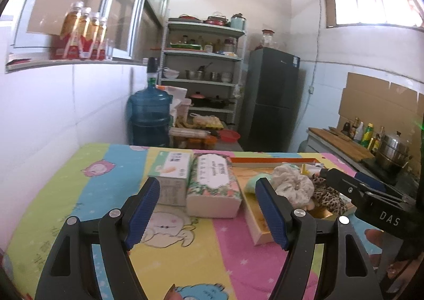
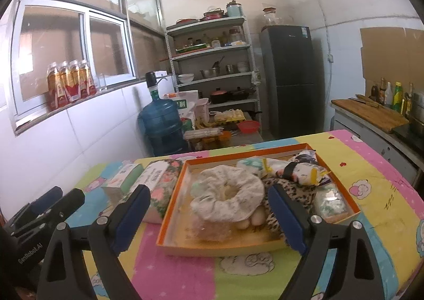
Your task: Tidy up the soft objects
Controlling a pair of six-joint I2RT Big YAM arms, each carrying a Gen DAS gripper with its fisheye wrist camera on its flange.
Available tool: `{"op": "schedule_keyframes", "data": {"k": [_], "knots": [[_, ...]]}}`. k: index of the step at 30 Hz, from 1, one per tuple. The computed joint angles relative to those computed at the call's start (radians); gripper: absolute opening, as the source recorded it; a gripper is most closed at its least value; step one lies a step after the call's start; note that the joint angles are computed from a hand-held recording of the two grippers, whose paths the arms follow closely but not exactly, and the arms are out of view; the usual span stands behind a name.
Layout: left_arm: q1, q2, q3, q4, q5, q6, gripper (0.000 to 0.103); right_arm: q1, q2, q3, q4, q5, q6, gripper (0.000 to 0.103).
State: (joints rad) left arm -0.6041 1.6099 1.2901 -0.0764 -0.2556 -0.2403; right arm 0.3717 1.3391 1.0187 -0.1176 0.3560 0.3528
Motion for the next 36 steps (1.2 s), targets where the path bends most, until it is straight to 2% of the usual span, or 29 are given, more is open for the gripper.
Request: {"op": "schedule_keyframes", "data": {"k": [5,10,13,17,20,25,29,36], "knots": [[0.003,-0.043,-0.046,-0.01,-0.017,-0.021,0.076,0.039,-0.009,-0.002,-0.015,0.043,-0.013,0.09],[-0.012,-0.084,-0.088,-0.008,-0.084,-0.031,0.076,0.077,-0.023,-0.009,-0.016,0.104,-0.036,0.09],[-0.021,-0.108,-0.105,-0.024,-0.099,-0.039,0.076,0.102,-0.035,-0.023,-0.001,0.144,-0.045,0.09],[-0.033,-0.137,-0.13,-0.023,-0.124,-0.027,0.076,0.133,-0.047,-0.037,0.003,0.208,-0.04,0.09],[-0.046,-0.143,-0.128,-0.047,-0.146,-0.011,0.076,0.152,-0.063,-0.046,0.001,0.233,-0.039,0.09],[-0.05,-0.14,-0.115,-0.072,-0.168,-0.026,0.076,0.169,-0.081,-0.055,-0.022,0.285,-0.006,0.09],[-0.051,-0.136,-0.11,-0.088,-0.18,-0.035,0.076,0.168,-0.088,-0.058,-0.046,0.283,0.028,0.09],[-0.051,-0.132,-0.105,-0.094,-0.184,-0.033,0.076,0.169,-0.066,-0.039,-0.087,0.287,0.03,0.09]]}}
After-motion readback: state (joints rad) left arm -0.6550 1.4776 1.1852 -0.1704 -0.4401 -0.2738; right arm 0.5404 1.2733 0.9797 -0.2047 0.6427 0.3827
